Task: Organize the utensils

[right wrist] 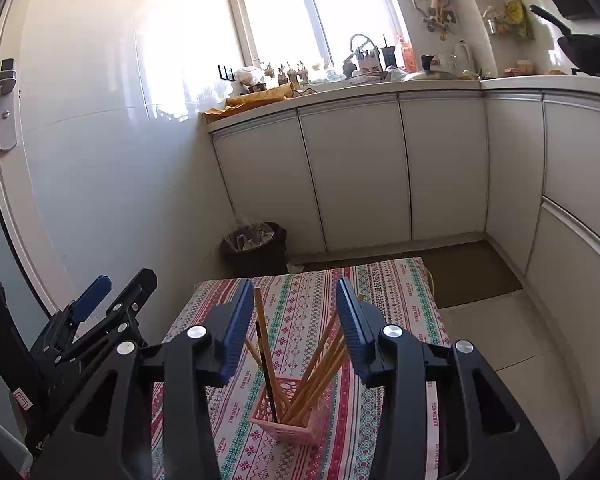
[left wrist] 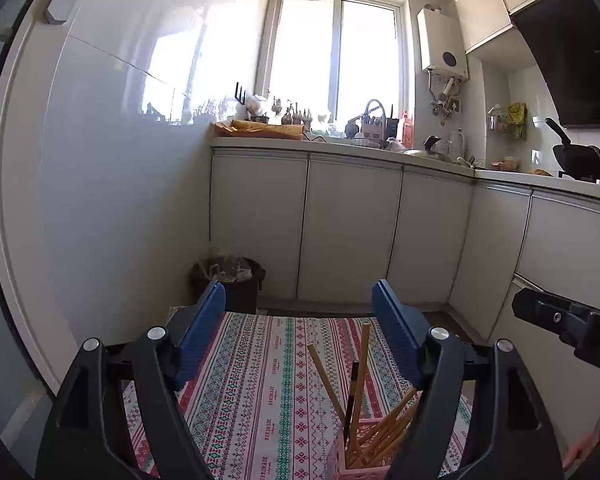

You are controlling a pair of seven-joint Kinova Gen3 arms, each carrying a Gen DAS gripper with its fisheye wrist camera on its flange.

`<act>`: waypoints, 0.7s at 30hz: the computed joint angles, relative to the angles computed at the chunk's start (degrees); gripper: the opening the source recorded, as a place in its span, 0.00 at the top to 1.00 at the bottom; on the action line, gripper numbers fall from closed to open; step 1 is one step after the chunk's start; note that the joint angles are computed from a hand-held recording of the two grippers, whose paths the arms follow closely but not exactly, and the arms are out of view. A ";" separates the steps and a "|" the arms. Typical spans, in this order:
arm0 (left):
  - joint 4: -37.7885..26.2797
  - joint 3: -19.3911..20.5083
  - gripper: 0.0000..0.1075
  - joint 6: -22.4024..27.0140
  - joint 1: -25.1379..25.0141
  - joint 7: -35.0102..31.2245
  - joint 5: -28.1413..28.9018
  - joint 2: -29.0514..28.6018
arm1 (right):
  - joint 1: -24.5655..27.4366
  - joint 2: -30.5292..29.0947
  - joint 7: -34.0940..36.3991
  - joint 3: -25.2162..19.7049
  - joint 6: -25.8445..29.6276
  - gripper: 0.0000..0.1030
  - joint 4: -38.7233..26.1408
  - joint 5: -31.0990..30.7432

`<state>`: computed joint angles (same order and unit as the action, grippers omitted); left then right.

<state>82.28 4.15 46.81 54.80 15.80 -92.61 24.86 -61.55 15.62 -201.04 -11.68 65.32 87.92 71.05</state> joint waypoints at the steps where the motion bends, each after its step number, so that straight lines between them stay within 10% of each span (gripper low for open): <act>1: 0.15 0.16 0.32 0.30 0.17 -0.72 0.45 -0.37 | -0.35 0.00 -0.31 -0.08 0.72 0.53 -0.05 -0.11; 12: 0.23 2.18 0.12 4.84 2.69 -7.53 5.42 -3.61 | -6.12 1.67 -1.81 -0.53 15.86 0.11 -3.81 -1.37; 21: -1.85 3.90 0.11 7.66 5.04 -16.74 12.02 -3.87 | -11.29 1.35 -2.93 -1.85 28.50 0.07 -3.77 -3.47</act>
